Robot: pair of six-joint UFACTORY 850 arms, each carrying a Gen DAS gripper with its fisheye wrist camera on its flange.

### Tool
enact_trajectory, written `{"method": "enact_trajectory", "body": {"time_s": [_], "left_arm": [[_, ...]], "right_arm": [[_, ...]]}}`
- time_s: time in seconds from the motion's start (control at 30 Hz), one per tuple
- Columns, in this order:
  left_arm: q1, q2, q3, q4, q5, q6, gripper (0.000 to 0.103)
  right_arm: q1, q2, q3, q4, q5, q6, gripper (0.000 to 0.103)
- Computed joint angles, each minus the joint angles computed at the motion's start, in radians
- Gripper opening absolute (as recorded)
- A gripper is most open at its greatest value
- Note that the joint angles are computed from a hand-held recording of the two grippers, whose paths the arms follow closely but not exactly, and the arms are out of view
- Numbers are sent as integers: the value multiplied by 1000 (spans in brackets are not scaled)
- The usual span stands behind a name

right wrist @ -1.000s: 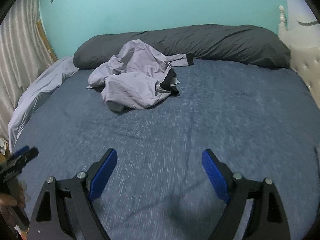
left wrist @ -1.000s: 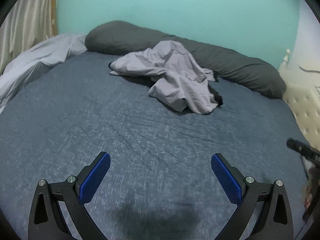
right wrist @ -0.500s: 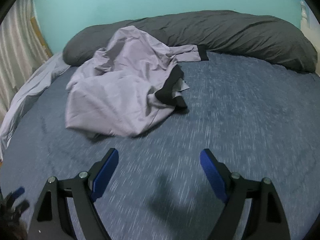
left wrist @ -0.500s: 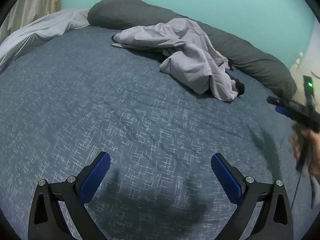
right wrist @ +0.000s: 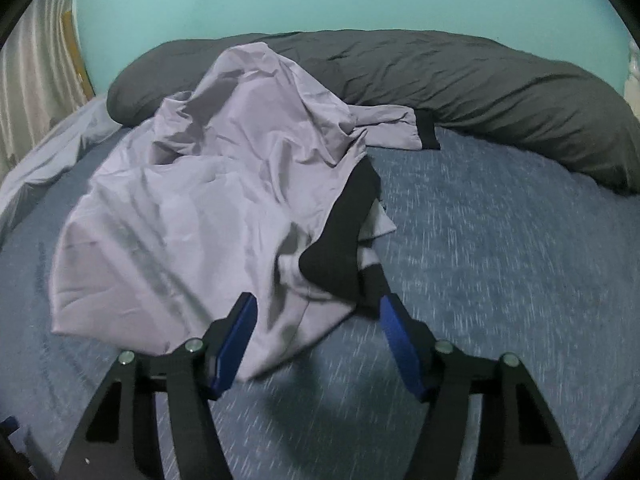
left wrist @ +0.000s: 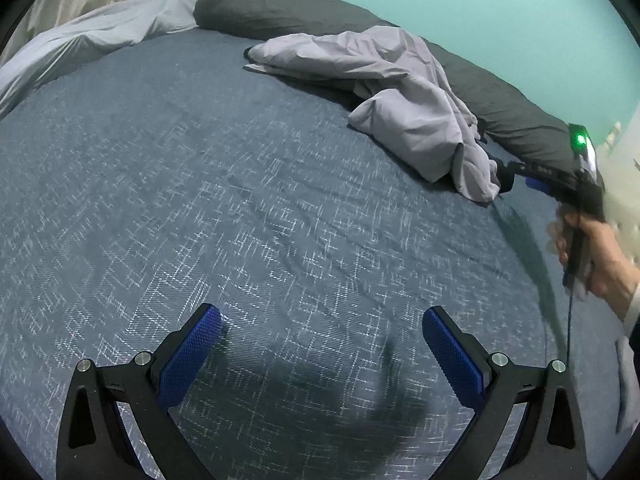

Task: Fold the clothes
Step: 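Reach the right gripper to the crumpled grey jacket and pinch its hem, then lift the jacket high with the right gripper and shake it out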

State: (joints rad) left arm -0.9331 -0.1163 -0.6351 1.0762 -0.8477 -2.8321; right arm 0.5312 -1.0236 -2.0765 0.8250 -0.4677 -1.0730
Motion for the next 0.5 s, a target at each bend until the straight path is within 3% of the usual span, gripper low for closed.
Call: {"method": "enact_trajectory", "body": {"time_s": [0.17,0.23,0.37,0.5], "left_arm": [[5,-11,2,16,25,-7,103],[7,-17,-1,18,29,-3,103],[3,-8,5,22,23,-8,103],[-2,6,7,5,-1,4,103]], "right_arm": [[22,-108,-169,-205,-16,195,62],[21,-155,-242,-237,-71,246,45],[19,-99,-143,-88,-56,56,11],[5,9,4,124,-54,-144,3]]}}
